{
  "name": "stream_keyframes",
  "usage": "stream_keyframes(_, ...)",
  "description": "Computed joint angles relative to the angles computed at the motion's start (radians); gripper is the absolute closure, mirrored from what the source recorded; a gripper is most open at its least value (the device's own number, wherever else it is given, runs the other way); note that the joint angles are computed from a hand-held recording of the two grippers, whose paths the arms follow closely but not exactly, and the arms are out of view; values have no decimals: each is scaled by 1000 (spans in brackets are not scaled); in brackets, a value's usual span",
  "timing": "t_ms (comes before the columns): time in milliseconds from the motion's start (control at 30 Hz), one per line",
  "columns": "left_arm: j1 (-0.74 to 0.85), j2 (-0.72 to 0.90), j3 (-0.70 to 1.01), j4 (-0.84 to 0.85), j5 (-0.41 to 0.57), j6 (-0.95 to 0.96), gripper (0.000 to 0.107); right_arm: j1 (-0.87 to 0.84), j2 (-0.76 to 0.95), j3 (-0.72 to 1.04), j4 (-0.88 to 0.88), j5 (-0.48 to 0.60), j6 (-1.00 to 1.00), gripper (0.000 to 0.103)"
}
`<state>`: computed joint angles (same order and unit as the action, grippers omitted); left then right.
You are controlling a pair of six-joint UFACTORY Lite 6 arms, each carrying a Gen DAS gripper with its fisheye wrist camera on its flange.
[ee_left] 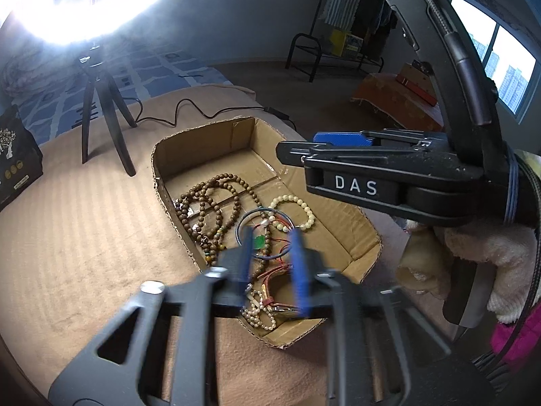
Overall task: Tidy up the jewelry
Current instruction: 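Carry both pearl earrings into the box and open both tools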
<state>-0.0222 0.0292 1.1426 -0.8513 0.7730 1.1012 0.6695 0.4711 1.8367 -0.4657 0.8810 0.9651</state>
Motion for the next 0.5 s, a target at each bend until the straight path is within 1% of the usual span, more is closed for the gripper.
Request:
stream_keyframes(33,-1,-2,-5,-6,-8,3,69,0,1,2,-1,2,2,62)
stream_keyframes(67,0,-4,-6,-7,-10,1,69,0,2,4,-2,5,5,58)
stream_keyframes(133,-1,-3,-6,-2,-11,-5,69,3,4,5,-15,13,19,43)
stream_keyframes(200,-3,-3,-9,4,-17,-9,69,4,5,7,-22,15,24,41)
stream_keyframes(267,-5,-2,-8,10,-23,-17,62,4,11,16,-21,25,23,41)
stream_keyframes(300,-5,-2,-10,9,-27,-18,56,4,15,22,-20,31,24,39)
stream_keyframes(400,-1,-4,-14,-3,-29,-8,54,4,24,35,-22,42,25,34)
stream_keyframes(500,-2,-7,-14,13,-32,-19,53,5,29,43,-22,51,25,34)
